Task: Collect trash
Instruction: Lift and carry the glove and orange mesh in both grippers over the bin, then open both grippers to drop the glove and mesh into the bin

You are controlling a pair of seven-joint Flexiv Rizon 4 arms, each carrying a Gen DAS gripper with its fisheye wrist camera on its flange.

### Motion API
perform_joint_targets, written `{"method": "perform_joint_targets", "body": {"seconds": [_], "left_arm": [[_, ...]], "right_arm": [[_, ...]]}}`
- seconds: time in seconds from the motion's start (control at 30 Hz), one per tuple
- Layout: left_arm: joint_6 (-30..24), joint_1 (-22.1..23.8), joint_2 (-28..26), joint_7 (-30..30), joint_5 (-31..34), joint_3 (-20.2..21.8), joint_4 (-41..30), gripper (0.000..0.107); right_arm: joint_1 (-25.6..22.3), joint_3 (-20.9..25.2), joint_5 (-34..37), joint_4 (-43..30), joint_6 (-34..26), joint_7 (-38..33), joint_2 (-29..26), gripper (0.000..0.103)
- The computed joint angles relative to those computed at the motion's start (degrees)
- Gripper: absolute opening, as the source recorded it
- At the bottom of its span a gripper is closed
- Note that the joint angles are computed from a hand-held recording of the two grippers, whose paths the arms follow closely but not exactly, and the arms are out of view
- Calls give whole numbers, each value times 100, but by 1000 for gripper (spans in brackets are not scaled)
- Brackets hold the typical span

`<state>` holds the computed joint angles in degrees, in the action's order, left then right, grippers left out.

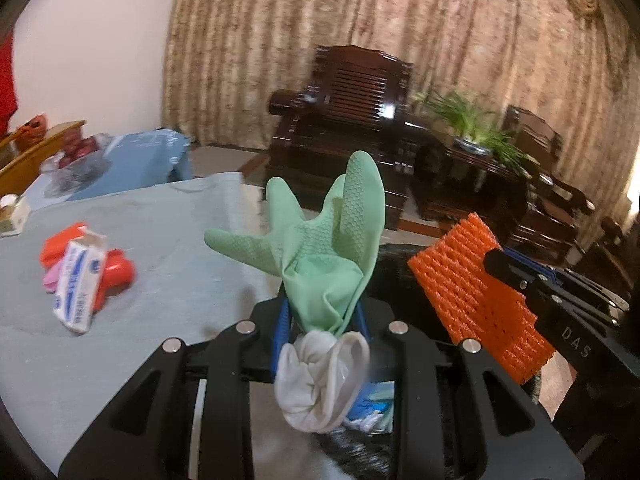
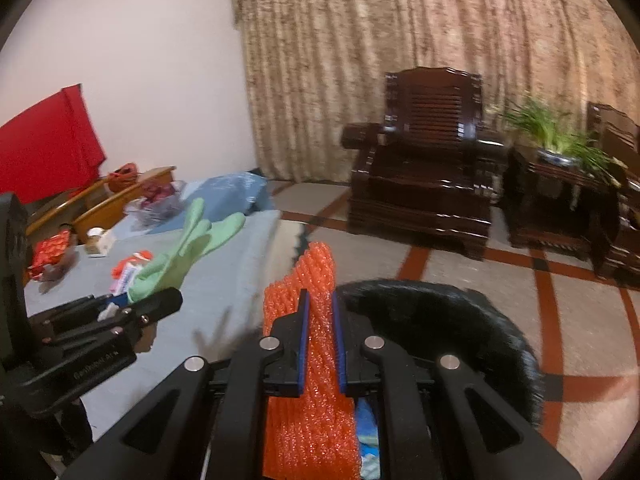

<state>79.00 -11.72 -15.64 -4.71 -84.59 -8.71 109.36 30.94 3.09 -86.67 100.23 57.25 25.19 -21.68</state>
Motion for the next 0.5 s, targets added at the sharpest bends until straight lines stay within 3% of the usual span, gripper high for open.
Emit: {"method": "perform_joint_targets", "body": {"seconds": [0.33, 0.5], "left_arm": [[-25, -296, -236, 239, -19, -225, -39, 27], [-60, -318, -408, -64, 380, -254, -111, 27]], "right_arm": [[-304, 191, 47, 858, -361, 405, 517, 11], [-424, 255, 60, 1052, -385, 501, 598, 11]]}}
